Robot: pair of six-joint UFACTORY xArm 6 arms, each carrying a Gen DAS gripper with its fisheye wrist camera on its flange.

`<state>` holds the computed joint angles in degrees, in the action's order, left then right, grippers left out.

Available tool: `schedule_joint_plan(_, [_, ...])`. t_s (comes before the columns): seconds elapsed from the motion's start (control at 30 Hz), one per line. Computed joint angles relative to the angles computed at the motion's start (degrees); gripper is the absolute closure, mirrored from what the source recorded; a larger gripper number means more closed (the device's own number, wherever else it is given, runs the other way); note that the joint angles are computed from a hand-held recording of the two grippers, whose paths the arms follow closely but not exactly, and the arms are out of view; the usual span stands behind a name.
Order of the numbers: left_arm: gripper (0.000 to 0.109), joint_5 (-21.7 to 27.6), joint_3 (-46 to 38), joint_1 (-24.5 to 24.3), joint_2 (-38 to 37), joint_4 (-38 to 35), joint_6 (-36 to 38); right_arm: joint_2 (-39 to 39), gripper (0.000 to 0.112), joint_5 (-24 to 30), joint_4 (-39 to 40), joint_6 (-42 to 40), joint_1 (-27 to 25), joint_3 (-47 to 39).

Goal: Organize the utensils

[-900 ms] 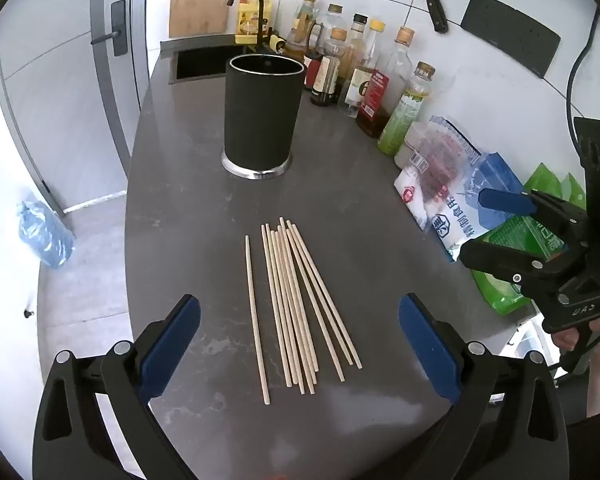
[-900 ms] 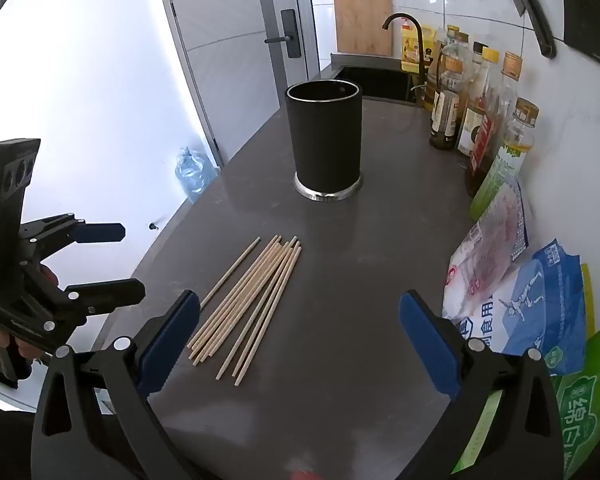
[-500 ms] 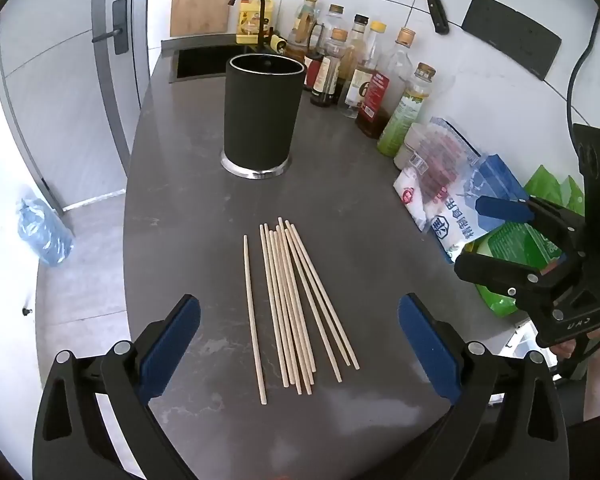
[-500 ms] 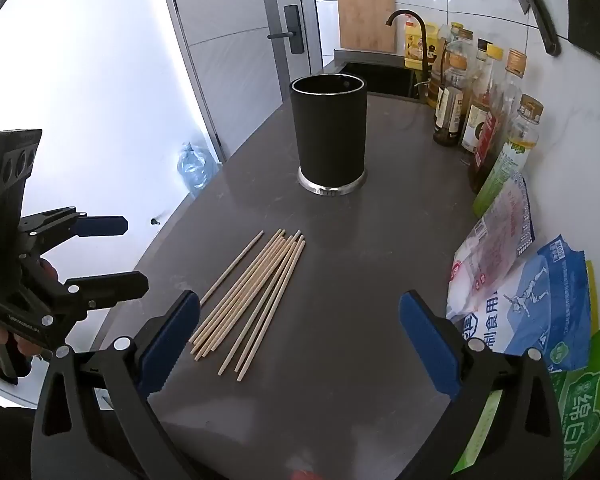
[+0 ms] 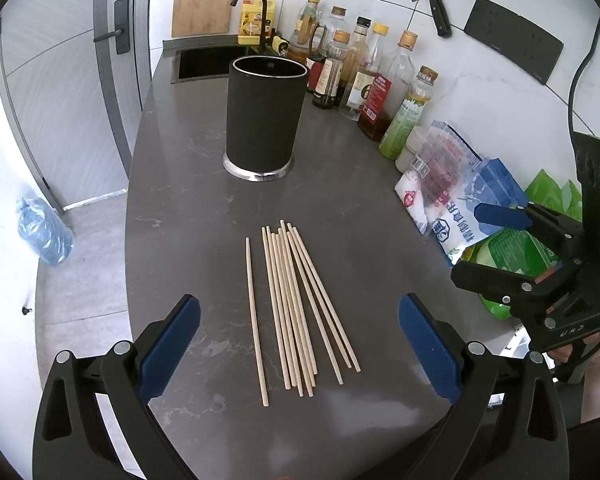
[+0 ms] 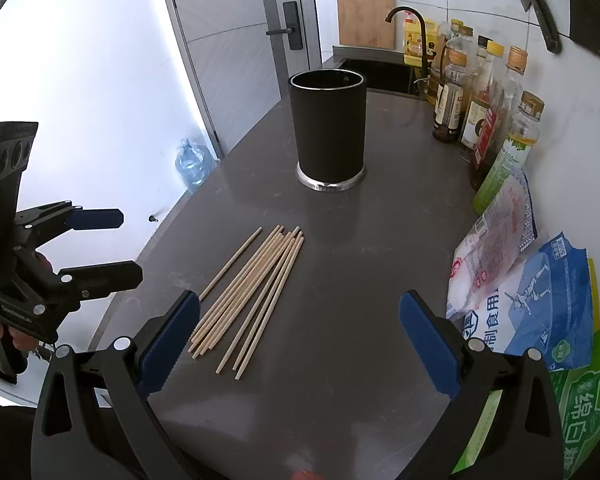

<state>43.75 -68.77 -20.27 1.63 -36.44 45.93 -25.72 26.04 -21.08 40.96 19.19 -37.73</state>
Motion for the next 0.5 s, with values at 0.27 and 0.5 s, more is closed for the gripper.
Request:
schedule_joint_plan(0.27, [0.012, 0.7, -1.0, 0.3, 0.7, 0.7, -0.8, 0.7, 0.013, -0.5, 1.8, -1.9, -0.4, -0.2])
schedule_joint_plan(0.5, [0.012, 0.4, -0.4, 0.2, 0.3, 0.7, -0.7, 1.2, 0.013, -0.5, 1.8, -1.8, -0.3, -0.6])
